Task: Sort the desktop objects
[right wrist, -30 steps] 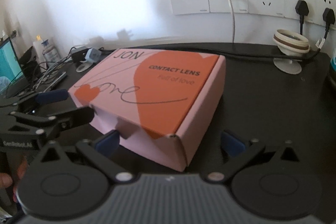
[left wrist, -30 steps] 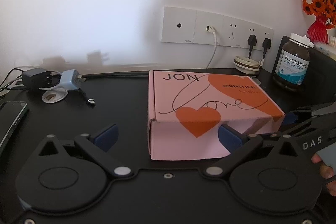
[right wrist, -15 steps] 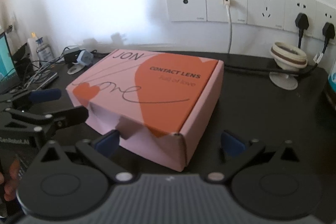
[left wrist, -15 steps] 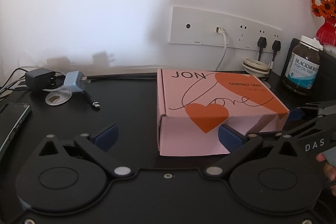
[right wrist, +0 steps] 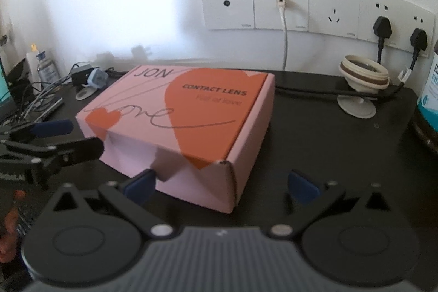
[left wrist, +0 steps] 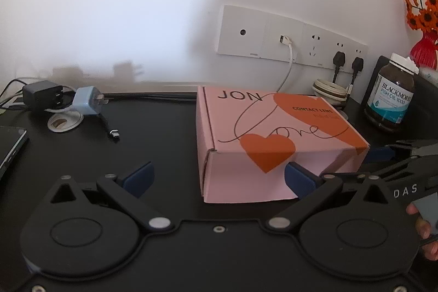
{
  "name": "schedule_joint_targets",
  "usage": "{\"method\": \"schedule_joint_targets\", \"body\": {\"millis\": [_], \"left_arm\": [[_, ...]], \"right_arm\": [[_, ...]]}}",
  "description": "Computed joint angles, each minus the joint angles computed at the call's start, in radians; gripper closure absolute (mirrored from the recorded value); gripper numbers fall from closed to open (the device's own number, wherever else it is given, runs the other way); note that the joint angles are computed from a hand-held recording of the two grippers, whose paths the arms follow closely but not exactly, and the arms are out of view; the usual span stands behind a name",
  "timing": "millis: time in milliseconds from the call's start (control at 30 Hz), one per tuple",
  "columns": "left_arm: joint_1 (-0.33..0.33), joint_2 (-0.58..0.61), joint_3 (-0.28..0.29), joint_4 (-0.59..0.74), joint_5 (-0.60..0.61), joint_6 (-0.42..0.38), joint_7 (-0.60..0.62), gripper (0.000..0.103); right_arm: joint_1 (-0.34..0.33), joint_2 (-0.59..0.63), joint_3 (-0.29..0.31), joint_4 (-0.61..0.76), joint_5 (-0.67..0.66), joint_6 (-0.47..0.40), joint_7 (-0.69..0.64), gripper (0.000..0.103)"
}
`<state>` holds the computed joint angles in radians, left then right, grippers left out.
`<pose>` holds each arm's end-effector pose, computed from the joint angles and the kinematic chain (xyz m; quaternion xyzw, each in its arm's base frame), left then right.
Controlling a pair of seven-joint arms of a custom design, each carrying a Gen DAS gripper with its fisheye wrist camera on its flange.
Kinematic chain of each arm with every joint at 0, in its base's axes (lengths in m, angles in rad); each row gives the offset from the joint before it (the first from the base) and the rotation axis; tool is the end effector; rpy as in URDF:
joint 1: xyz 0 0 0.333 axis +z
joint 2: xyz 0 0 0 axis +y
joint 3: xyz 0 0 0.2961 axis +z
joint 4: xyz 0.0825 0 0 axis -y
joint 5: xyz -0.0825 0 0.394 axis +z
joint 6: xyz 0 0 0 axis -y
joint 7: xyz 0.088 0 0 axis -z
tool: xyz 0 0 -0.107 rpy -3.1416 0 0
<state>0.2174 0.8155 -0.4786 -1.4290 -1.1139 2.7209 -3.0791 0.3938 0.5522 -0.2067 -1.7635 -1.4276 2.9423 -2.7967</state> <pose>0.7466 -0.0839 0.2612 -0.3686 0.7873 -0.4748 0.1374 0.6401 0.1994 0.2591 -0.5351 0.7351 -0.2909 0.2977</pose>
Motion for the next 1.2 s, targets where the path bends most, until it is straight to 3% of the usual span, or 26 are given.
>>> {"method": "schedule_joint_targets", "body": {"millis": [200,333,567,833,1000,1200], "left_arm": [[0.006,0.005,-0.004,0.010,0.024,-0.093,0.005,0.000],[0.008,0.006,-0.026,0.010,-0.010,-0.086,0.138,0.000],[-0.031,0.078,0.028,0.152,0.067,-0.218,-0.007,0.000],[-0.041,0.111,0.027,0.189,0.138,-0.246,-0.038,0.000],[-0.029,0.111,0.029,0.198,0.159,-0.306,-0.087,0.001],[0.001,0.056,0.010,0.105,0.101,-0.262,0.019,0.000]], "right_arm": [[0.004,0.013,-0.005,0.015,0.000,-0.019,-0.006,0.001],[-0.013,0.026,-0.007,0.027,0.007,0.010,-0.011,0.001],[-0.012,0.049,-0.028,0.046,0.043,0.046,-0.039,0.001],[-0.009,0.082,-0.052,0.075,0.089,0.114,-0.113,0.001],[0.024,0.117,-0.110,0.109,0.099,0.180,-0.142,0.001],[0.110,0.143,-0.217,0.112,0.113,0.258,-0.119,0.001]]}}
